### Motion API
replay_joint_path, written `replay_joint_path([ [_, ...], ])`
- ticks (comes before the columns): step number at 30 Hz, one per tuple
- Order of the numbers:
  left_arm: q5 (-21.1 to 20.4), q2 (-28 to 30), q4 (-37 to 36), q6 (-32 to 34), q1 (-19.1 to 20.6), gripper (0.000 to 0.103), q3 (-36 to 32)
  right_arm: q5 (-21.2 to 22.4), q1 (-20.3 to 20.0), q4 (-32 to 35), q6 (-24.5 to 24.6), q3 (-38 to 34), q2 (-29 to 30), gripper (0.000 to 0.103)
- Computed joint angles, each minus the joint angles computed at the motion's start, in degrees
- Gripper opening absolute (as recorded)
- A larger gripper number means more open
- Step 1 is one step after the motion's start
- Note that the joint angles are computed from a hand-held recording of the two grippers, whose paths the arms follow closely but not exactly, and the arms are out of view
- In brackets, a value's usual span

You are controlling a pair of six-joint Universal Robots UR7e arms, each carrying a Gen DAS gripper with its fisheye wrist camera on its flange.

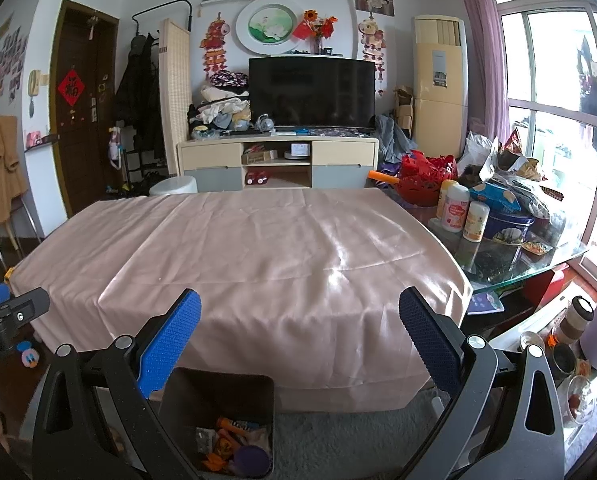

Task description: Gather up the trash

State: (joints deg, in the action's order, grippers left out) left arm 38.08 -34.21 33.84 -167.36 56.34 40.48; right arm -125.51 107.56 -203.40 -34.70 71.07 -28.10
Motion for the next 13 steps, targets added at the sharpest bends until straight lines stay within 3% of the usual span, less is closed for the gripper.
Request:
replay_joint_path([
  [13, -1.3, -0.1, -2.1, 1.2, -0.7, 0.095, 0.4, -0.1, 0.0, 0.0, 0.4, 0.0, 0.2, 0.100],
])
